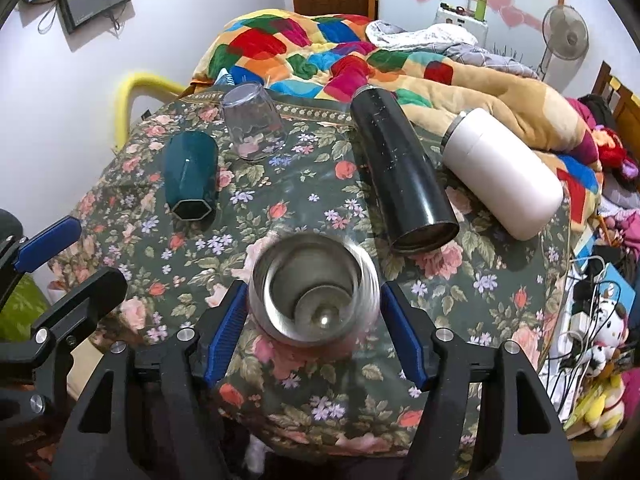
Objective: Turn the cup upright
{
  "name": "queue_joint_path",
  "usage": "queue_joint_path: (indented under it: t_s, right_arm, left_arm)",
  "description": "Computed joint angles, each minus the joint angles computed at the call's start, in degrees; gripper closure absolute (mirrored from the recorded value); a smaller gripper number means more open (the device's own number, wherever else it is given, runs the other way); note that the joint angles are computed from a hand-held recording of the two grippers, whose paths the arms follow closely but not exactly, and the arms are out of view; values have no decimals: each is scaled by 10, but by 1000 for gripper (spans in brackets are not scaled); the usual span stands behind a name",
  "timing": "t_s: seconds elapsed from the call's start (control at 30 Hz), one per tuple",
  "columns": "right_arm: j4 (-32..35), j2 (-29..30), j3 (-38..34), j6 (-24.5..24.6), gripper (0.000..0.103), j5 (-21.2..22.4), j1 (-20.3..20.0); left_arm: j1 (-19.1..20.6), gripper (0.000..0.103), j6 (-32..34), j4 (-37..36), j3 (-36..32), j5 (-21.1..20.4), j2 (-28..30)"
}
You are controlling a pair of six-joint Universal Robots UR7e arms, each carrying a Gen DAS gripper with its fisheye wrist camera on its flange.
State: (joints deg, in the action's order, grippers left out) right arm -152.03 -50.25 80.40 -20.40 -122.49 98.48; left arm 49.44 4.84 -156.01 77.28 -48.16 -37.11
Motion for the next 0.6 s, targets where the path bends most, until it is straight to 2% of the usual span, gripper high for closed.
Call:
queue_joint_path:
  t_s: [0.1,0.2,0.3,0.43,0.6]
  right_arm:
    - [-20,-26,28,-3,39,10,6]
    - [-69,-55,62,-22,39,16,17]
    - [-141,-91,101,-43,39,23,33]
    - [-267,-144,161,-77,39,46,56]
    - [-404,-179,212,-112,39,66,84]
  left_arm:
    - [-10,30,5,-16,12,-1,-10]
    - [-22,30,13,-38,24,-6,-22]
    - [-40,30,28,-77,42,-12,-37]
    - [-66,30,50,-135,66,-22,-58]
    - [-103,27,94,-232,105,-27,-86]
